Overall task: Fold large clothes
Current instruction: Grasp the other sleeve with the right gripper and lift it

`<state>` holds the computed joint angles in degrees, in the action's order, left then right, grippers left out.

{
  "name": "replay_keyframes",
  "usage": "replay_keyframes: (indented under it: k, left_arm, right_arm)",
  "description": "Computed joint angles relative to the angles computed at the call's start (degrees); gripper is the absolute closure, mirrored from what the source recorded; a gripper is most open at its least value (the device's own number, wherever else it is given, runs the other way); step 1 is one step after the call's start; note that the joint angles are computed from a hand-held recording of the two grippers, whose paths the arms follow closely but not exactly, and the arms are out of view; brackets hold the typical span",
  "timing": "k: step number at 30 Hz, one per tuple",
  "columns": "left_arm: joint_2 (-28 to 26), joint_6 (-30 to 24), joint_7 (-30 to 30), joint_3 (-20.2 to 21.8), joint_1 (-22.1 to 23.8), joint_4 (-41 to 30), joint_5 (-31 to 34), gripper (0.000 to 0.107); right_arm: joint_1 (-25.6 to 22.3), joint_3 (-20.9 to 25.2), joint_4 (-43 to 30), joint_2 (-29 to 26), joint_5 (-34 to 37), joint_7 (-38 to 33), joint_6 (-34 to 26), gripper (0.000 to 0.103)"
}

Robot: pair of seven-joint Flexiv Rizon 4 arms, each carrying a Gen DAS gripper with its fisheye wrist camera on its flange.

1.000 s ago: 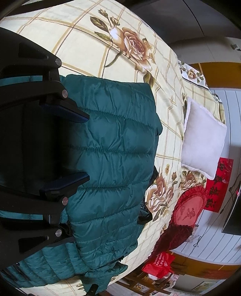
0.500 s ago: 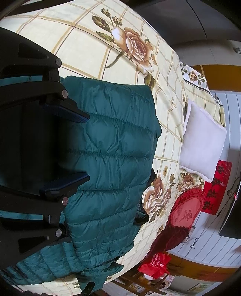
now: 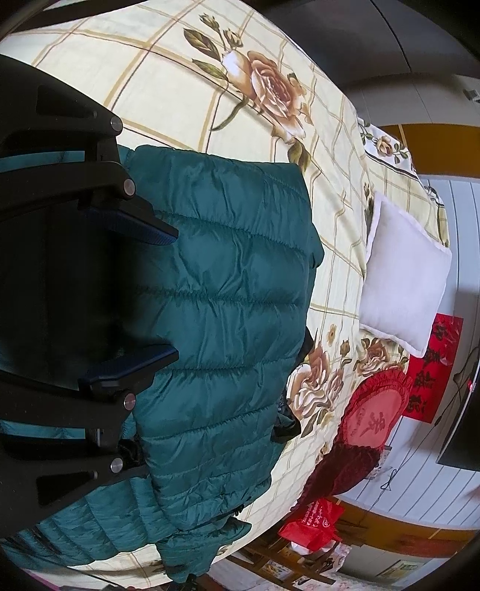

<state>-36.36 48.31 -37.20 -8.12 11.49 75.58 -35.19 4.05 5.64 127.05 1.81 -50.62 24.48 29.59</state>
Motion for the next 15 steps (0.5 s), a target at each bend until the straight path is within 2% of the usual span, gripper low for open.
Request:
replay_keyframes:
  k: [2,7,10,11,13,14,15]
  left_arm:
    - [-0.1,-0.2,-0.4,0.2,-0.1,-0.1,0.3,0.039]
    - [-0.3,-0.2,-0.2,0.1,0.0,-0.3,0.4,0.039]
    - [-0.7,-0.2,-0.5,0.1,0.1,-0.8,0.4,0.039]
    - [-0.9,-0.2,-0.7,0.1,0.2,-1.0,0.4,0.039]
    - [-1.2,-0.1,-0.9,0.2,0.1,-1.4,0.6,0.039]
    - [-1.4,-0.1,-1.1,0.2,0.1,-1.5,0.7,0.039]
    - [-1.5,-0.3,-1.3,0.3,0.2,-1.8,0.9,0.039]
  right_arm:
    - [-1.4,-0.8,1.6,1.0,0.6,1.1,-0.1,0.017]
    - [-5.6,-2.9,5.1,1.2,0.4,4.8,5.5,0.017]
    - [-8.7,-4.6,7.8,0.9,-3.3,8.6,13.1,0.018]
    - [-9.3,-4.6,8.0,0.7,-5.0,9.7,13.2,0.021]
    - [-10.3,-4.9,8.0,0.2,-8.1,9.5,14.5,0.039]
    - [-10.5,-5.0,7.8,-0.1,-8.0,8.6,14.9,0.061]
    - [-10.6,-5.0,7.5,-0.2,-7.9,7.3,15.3,0.071]
